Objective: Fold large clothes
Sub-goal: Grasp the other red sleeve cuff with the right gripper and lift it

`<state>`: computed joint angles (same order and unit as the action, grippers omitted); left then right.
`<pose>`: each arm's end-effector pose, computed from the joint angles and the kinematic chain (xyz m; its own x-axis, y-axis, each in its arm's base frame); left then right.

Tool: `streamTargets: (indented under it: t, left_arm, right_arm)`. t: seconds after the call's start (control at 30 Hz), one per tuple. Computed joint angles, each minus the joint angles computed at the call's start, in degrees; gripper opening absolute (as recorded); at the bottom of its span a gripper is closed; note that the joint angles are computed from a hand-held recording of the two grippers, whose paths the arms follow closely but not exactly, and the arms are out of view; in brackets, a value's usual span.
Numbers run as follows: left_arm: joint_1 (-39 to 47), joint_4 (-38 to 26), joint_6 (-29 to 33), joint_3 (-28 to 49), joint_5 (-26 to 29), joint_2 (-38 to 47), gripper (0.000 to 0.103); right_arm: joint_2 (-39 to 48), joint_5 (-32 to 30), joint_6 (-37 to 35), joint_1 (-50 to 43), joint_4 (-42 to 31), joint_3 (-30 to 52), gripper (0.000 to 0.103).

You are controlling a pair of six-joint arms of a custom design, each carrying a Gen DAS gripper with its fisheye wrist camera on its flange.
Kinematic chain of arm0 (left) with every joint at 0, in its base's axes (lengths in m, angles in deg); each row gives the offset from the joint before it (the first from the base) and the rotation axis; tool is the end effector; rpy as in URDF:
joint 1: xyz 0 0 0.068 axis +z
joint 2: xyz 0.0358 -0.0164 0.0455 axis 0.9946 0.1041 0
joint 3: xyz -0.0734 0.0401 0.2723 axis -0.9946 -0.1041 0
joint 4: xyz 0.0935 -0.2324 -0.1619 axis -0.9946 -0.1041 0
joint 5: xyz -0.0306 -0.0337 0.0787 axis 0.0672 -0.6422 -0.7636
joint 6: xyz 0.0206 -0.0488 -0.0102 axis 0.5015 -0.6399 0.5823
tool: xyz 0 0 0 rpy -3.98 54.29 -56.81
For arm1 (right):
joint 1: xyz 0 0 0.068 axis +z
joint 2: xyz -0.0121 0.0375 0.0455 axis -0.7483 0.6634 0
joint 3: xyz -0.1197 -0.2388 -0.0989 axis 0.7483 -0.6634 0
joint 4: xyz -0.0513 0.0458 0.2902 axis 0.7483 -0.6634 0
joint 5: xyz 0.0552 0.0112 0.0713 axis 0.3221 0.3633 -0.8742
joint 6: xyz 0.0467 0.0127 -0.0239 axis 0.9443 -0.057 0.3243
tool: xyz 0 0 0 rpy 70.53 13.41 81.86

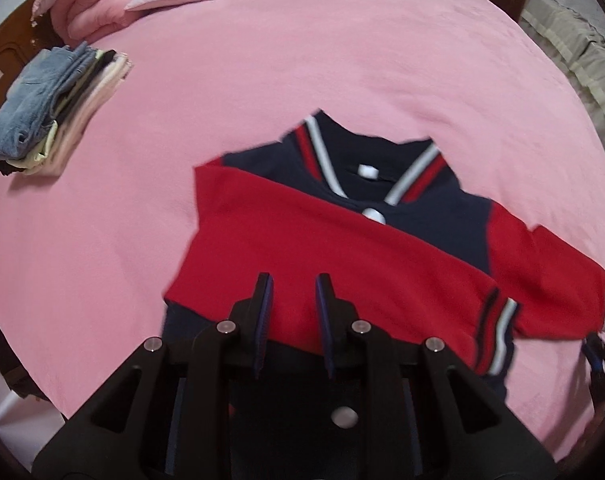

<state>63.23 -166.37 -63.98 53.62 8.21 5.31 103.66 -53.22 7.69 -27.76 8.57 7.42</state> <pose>0.2859 -0.0972 0.3557 -0.8300 -0.4285 -0.3572 -0.4740 0.8793 0.0468 0.3079 0.1196 0.2624 -0.7326 0.6549 -0.1855 0.5075 0.7071 0.4924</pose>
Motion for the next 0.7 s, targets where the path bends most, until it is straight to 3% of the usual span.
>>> streamTargets:
  t: [0.17, 0.33, 0.5, 0.7]
  left_arm:
    - [-2.15, 0.13, -5.21, 1.25, 6.33, 0.25, 0.032]
    - [-2.95, 1.05, -8.87, 0.38, 7.65, 0.09, 0.032]
    - [-1.17, 2.56, -9.59, -0.61, 9.09, -0.69, 0.032]
    - [1.14, 2.19, -8.07, -1.08, 7.74, -3.07, 0.032]
  right_arm:
    - [3.07, -3.62, -1.36, -5.11, 4.01, 0.1, 0.024]
    - [4.31, -3.59, -1.76, -6.47, 7.63, -0.64, 0.024]
    - [6.42, 3.16, -2.66, -3.38, 8.97, 2.59, 0.014]
    - [10.19, 12.92, -4.39, 2.6, 8.68, 13.05, 0.013]
